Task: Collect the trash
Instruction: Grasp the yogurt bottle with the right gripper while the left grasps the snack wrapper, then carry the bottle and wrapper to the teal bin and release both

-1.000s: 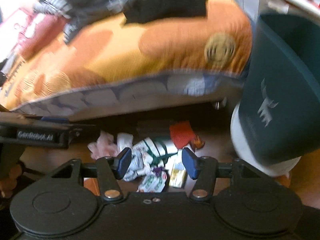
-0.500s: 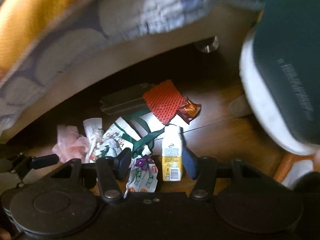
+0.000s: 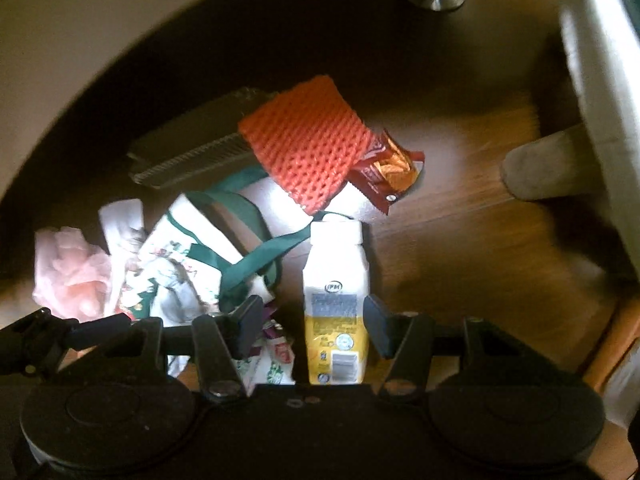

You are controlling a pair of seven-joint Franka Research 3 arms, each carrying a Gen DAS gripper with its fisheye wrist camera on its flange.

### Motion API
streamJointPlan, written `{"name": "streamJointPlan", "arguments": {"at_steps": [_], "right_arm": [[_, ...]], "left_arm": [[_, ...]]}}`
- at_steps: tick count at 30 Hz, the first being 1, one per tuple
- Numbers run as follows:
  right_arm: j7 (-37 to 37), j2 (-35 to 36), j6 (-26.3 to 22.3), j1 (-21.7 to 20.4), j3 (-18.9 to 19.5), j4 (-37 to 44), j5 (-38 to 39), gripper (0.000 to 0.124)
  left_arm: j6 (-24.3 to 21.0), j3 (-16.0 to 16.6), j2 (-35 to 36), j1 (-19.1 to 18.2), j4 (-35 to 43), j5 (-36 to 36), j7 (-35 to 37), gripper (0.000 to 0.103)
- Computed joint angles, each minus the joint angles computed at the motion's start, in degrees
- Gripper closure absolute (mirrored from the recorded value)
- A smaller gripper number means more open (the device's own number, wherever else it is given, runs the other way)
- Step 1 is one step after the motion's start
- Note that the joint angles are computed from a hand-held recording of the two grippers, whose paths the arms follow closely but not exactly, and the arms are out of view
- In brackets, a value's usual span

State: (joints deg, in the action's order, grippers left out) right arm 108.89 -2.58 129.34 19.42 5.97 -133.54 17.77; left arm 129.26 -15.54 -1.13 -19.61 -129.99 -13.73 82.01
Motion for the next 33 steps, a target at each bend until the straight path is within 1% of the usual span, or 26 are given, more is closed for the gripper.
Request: {"name": "streamJointPlan", "arguments": {"at_steps": [6,8,10,11,15,17,18,19,25,31,33], "right_arm": [[1.1,3.9,0.5,0.5,0.2,1.0,-1.8,0.069],[1.7,5.2,0.3,0.8,0.3,1.6,-3.5,0.069],[1.7,6.1,0.3,1.1,0.3,1.9,-4.2,0.069],[1.8,6.6,0.3,1.2,0.2,2.2,-4.5,0.069],[2.7,8.4,0.4,1.7,0.2,3.0,-5.3,0.069],[2.3,8.9,0.5,1.9,0.2,3.1,-5.7,0.069],[2.5,9.0,0.6,2.2,0.2,3.1,-6.6,0.072],[3.3,9.4,1.0,2.6,0.3,3.2,-8.0,0.072],[4.0,9.6,1.1,3.6,0.5,3.3,-9.5,0.074],[5.2,6.1,1.1,4.1,0.7,1.9,-11.4,0.075],[5.6,4.2,-0.5,3.8,0.7,2.3,-12.3,0.075]], "left_arm": [[2.3,-0.5,4.1,0.3,0.4,-1.3,0.7,0.012],[2.7,-0.8,5.4,0.5,0.4,-1.5,1.1,0.017],[2.6,-1.1,6.4,0.7,0.6,-1.9,1.6,0.027],[2.6,-1.3,6.8,0.8,0.6,-2.0,1.7,0.029],[3.2,-1.7,7.8,1.3,0.3,-2.9,2.3,0.045],[2.9,-1.8,8.6,1.5,0.6,-3.1,2.5,0.049],[2.5,-1.9,9.0,1.7,0.9,-3.2,2.7,0.053],[2.4,-2.0,9.2,1.8,1.0,-3.4,3.0,0.059],[2.4,-2.4,10.1,2.2,1.5,-3.9,3.1,0.063],[1.0,-2.7,9.2,2.3,2.3,-5.4,2.6,0.066],[-0.1,-2.3,8.2,2.5,2.6,-6.1,1.5,0.067]]}}
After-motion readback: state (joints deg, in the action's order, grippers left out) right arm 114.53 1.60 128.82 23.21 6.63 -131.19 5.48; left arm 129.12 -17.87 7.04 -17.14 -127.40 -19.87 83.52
